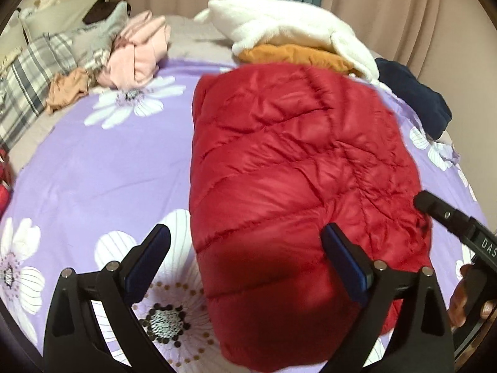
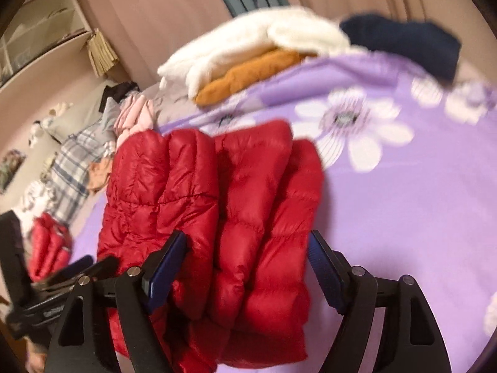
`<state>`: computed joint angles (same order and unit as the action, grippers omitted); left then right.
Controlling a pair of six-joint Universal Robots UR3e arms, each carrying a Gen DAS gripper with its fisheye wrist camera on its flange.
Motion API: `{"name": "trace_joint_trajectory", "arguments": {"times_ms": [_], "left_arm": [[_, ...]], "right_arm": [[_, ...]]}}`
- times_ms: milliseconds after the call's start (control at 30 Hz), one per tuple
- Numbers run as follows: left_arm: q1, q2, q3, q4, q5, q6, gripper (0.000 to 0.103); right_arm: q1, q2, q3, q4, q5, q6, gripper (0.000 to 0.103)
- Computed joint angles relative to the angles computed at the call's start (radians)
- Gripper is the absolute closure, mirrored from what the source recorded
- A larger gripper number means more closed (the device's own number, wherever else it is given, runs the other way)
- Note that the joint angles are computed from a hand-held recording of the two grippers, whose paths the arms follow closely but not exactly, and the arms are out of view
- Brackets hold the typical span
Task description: Fold large clothes
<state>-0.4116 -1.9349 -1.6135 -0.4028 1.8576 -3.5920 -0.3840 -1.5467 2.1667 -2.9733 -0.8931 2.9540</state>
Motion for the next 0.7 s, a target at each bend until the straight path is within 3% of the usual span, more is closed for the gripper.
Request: {"name": "trace_joint_trajectory", "arguments": {"times_ms": [100,200,233,267,400,533,700], "left_arm": [[-0.009,0.030,-0.038,0.023,-0.007,0.010,0.018],[-0.016,0.030,-0.047,0.034,-0.017,0.020,0.033],[-0.017,0.025,-0.046,0.035,-0.025,0.023,0.039],[-0.018,0.014,-0.033,0.028,-0.032,0.024,0.042],[-0.034,-0.012,-0.019,0.028,-0.015,0.037,0.044],[-0.033,-0.031,-0.022,0.043,-0.022,0.055,0.044],[-0.024,-0.049,-0.019,0.039,-0.034,0.063,0.044]], "right_arm": [[-0.009,-0.034,0.056,-0.129,0.040,0.009,0.025],[-0.003,-0.031,0.052,-0.129,0.127,-0.053,0.026],[0.011,-0.019,0.042,-0.125,0.133,-0.067,0.029],[0.036,-0.002,0.021,-0.106,0.123,-0.092,0.039],[0.143,0.064,-0.042,-0.091,0.004,-0.136,0.064],[0.211,0.132,-0.096,-0.049,-0.102,-0.159,0.069],[0.225,0.176,-0.131,-0.012,-0.125,-0.153,0.069]]}}
